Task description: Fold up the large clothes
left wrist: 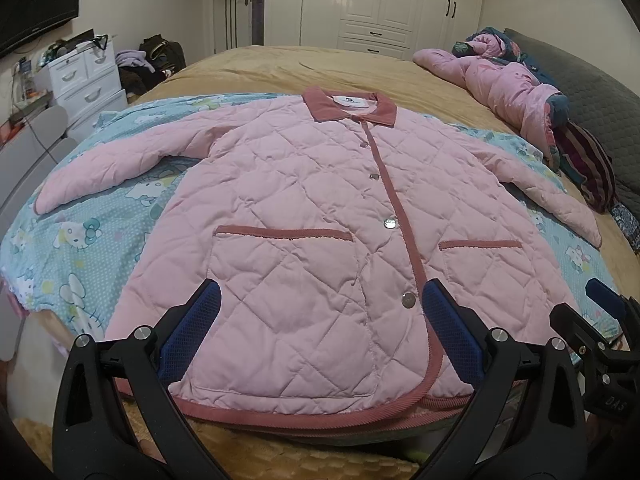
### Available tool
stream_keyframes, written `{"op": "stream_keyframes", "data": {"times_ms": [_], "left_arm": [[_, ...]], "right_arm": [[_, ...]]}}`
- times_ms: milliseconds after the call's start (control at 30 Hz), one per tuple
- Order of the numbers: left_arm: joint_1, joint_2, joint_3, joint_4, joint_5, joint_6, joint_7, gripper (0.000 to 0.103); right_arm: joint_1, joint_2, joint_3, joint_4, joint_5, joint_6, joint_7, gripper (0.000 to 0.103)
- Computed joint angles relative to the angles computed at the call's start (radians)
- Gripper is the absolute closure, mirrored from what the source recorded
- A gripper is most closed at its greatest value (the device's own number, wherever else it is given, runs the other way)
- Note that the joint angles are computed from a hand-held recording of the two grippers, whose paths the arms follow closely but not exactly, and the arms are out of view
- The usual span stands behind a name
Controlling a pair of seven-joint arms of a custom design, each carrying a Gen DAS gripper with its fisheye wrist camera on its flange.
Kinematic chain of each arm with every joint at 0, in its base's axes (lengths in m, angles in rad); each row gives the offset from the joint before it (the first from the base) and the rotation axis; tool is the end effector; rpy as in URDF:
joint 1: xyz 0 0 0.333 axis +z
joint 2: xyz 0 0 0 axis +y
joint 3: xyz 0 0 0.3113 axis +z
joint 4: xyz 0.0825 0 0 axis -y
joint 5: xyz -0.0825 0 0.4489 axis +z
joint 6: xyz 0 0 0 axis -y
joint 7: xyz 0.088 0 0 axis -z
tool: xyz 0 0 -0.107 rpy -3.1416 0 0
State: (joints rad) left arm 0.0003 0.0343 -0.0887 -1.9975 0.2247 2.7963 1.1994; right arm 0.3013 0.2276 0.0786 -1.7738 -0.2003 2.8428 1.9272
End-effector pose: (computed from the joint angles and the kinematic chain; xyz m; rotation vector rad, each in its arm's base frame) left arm 0.6654 -0.0689 0.4982 -1.8645 1.6814 -0.7498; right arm 0.6765 0.2766 0.4992 -1.8129 1.5148 -0.5658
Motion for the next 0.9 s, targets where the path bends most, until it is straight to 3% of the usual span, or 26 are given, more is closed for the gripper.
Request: {"op": "stream_keyframes", "data": {"times_ms": [433, 900], "left_arm": [[0.000, 0.006, 0.003, 0.004, 0.004, -0.004, 0.000, 0.008], [-0.023, 0.105, 0.033, 0.132, 0.038, -0.048, -0.036, 0.008]], "right_arm": [[-0.007, 0.011, 0.008, 0.014, 0.038, -0.011, -0.037, 0.004], [-0.009, 0.153, 0.005, 0.218, 0.047, -0.060, -0.073, 0.004]]}}
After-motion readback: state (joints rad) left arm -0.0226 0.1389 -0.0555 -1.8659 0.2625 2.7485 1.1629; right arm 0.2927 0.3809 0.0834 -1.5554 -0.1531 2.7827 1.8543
